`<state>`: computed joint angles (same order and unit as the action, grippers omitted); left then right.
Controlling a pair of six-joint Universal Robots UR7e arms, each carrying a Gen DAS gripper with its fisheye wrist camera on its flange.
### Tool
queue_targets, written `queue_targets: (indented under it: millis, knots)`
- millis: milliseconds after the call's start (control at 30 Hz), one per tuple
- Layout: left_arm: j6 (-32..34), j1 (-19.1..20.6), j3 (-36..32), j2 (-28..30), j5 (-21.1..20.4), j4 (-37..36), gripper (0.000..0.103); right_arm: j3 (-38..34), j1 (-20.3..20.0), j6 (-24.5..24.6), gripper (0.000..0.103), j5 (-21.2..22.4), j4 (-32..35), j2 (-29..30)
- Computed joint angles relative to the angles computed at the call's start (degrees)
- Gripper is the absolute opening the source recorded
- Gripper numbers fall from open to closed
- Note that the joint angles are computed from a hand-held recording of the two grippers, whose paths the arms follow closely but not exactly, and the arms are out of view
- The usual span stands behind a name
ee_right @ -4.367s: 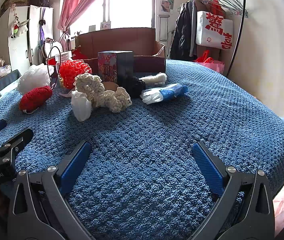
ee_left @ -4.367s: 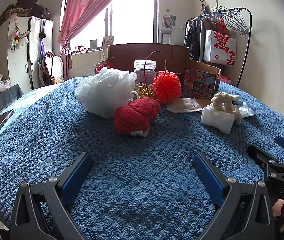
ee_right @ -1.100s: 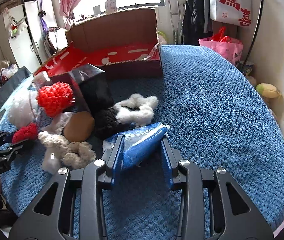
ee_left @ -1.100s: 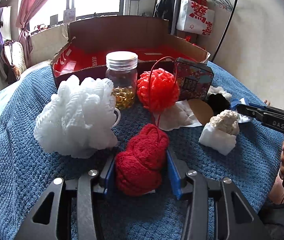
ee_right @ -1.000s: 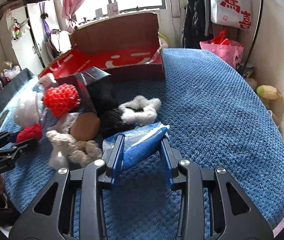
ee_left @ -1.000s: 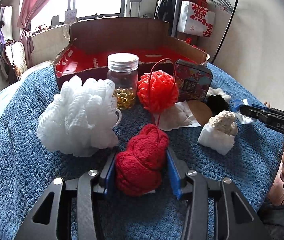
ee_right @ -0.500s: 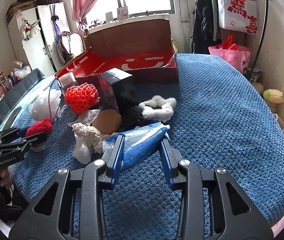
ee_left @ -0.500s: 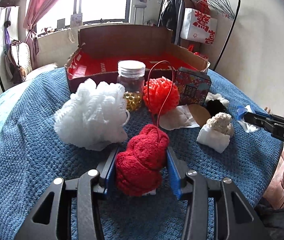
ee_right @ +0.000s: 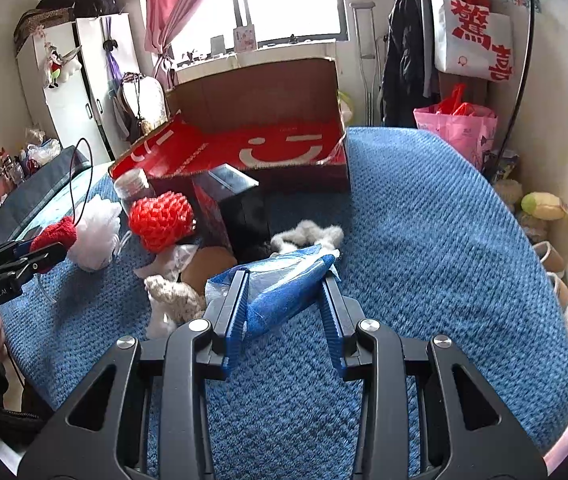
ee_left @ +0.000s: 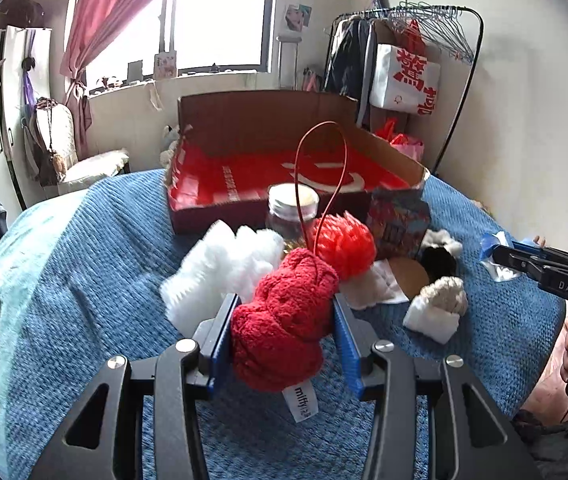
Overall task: Organize soft objects
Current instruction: 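Carry the red bunny and blue-and-white packet with both grippers into the red-lined box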
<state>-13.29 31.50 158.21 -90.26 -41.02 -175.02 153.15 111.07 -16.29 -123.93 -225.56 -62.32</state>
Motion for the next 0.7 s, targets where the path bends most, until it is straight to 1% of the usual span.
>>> queue_targets:
  millis: [167,367,533,700]
  knots:
    - [2.8,1.3,-2.1,0.0,0.4,-0.5,0.048,-1.9,0.6,-0.9,0.033,0.1,2.8,-1.7]
    - [8.7,3.2,-5.6,2.2,-0.2,-4.5,0.048,-5.4,1.6,-2.7,0.033,0.3,4.8,-2.2]
    - [13.7,5.5,-9.5,5.5,-2.0,-8.0,0.048,-9.0,1.9,-4.5,0.033,1.0,7.3,-2.2]
    - [18.8,8.1,-13.8,9.0,-4.2,-9.8,0.048,-13.4,1.6,-7.0,0.033,1.9,10.3,-1.1]
